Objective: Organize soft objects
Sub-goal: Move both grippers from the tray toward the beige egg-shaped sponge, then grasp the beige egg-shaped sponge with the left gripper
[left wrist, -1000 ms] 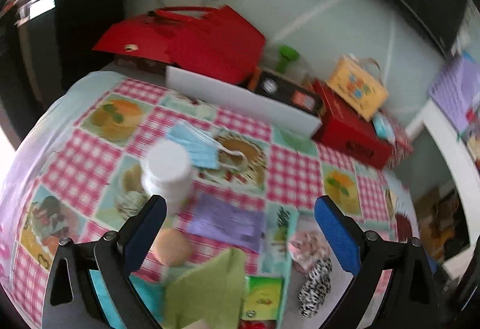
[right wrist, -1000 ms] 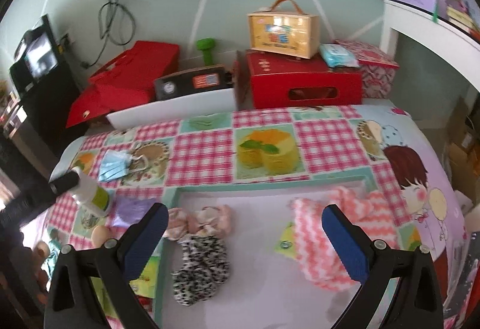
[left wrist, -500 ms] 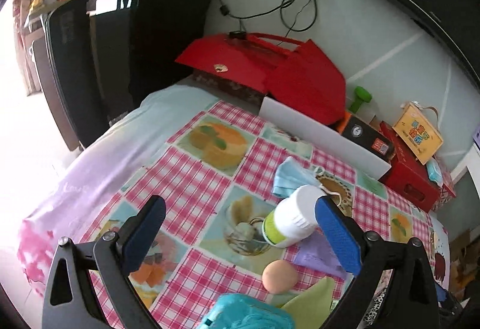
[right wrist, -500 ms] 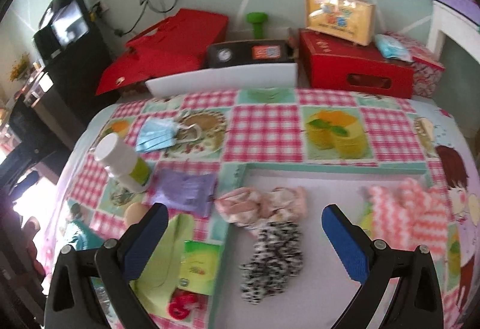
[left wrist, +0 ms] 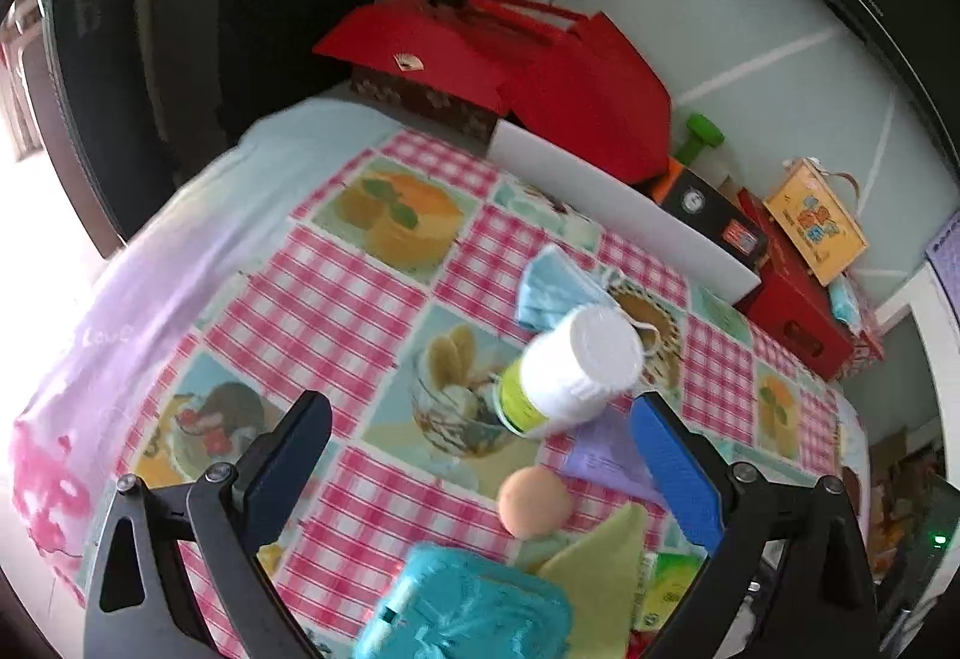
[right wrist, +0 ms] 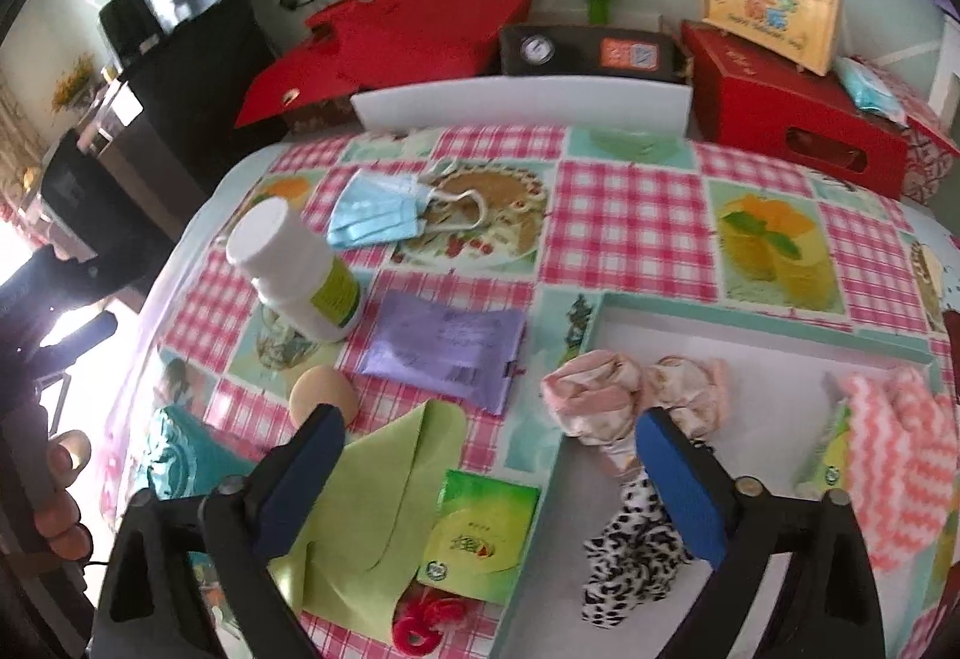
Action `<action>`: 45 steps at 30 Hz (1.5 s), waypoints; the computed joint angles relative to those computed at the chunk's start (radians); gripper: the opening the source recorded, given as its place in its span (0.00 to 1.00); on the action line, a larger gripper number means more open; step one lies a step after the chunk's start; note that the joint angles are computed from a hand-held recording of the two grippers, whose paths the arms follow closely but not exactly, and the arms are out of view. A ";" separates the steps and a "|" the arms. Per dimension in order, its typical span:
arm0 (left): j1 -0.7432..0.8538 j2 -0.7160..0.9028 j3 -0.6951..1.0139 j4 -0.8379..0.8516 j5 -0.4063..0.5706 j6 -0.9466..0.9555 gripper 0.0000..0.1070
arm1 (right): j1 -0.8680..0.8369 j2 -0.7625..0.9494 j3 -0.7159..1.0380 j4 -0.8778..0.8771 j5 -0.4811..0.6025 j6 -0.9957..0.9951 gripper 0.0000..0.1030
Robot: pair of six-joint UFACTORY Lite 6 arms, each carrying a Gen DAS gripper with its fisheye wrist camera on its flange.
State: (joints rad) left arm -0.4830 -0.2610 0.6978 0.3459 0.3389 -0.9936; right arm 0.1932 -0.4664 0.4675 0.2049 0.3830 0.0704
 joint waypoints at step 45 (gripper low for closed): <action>-0.144 0.958 0.809 -0.410 0.470 0.498 0.47 | -0.226 0.049 0.017 0.353 0.053 -0.459 0.91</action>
